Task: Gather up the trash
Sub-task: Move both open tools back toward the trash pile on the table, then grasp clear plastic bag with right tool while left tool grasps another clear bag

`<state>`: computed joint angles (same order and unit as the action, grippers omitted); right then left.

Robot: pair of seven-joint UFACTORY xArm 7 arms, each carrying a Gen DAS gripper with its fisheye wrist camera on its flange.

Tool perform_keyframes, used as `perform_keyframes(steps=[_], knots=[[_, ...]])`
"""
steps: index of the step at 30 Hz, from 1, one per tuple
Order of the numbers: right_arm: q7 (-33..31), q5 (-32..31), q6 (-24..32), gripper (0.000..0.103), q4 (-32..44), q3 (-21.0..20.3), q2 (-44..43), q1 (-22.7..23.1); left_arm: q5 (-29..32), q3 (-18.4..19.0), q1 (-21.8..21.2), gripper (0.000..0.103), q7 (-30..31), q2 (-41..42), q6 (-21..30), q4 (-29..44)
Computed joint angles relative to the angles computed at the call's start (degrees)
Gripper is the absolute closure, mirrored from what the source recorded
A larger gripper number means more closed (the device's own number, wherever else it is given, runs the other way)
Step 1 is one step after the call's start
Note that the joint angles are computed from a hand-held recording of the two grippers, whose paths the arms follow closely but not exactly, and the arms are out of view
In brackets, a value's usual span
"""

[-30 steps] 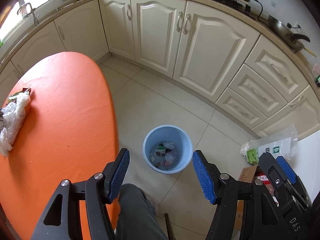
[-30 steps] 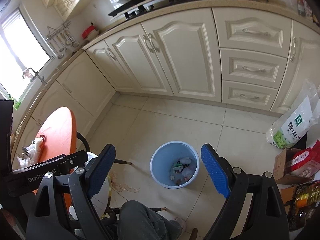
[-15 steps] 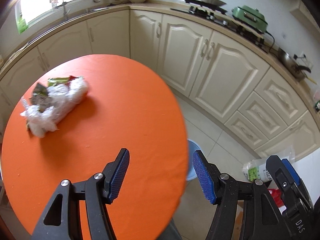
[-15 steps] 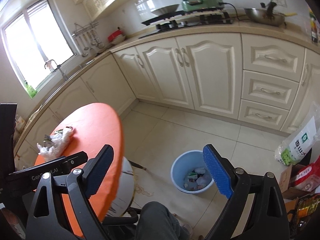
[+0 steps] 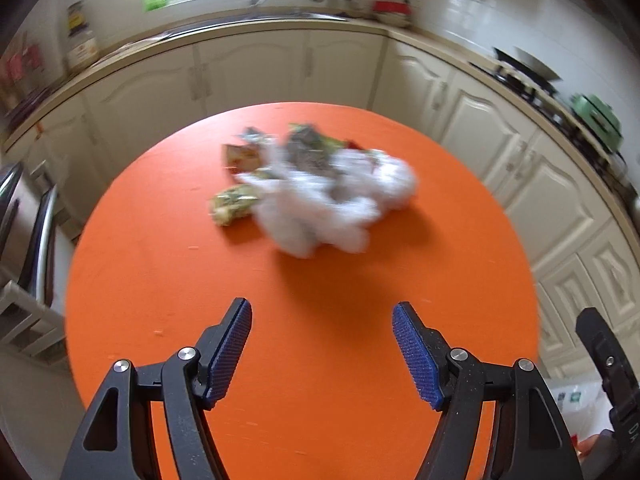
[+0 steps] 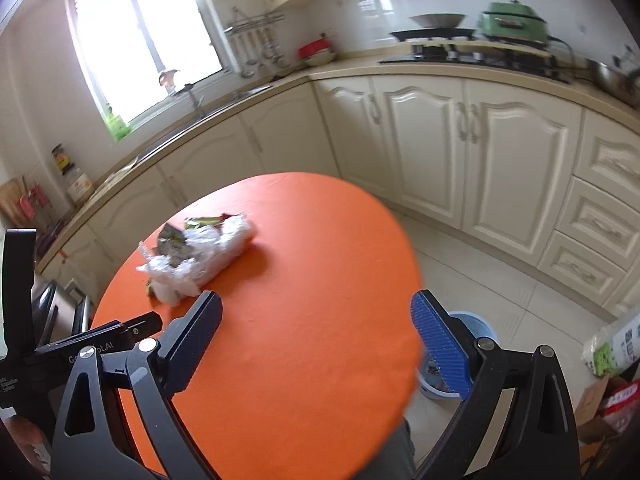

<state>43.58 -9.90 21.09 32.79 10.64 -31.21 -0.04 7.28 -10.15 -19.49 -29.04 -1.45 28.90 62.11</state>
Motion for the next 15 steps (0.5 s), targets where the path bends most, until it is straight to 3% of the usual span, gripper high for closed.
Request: perform_keyframes(steps=[7, 12, 15], knots=[[-3.9, -0.1, -4.2, 0.006, 14.0, 0.6, 19.6, 5.5, 0.6, 2.9, 4.4, 0.034, -2.2, 0.0, 4.5, 1.0], [-8.0, 0.1, -3.9, 0.006, 24.2, -1.1, 31.6, 10.6, -0.3, 4.4, 6.8, 0.034, -1.1, 1.1, 5.9, 2.3], [-8.4, -3.3, -2.7, 0.006, 29.8, -2.5, 37.6, 13.7, -1.6, 5.1, 8.1, 0.034, -0.1, 3.3, 6.8, 4.4]])
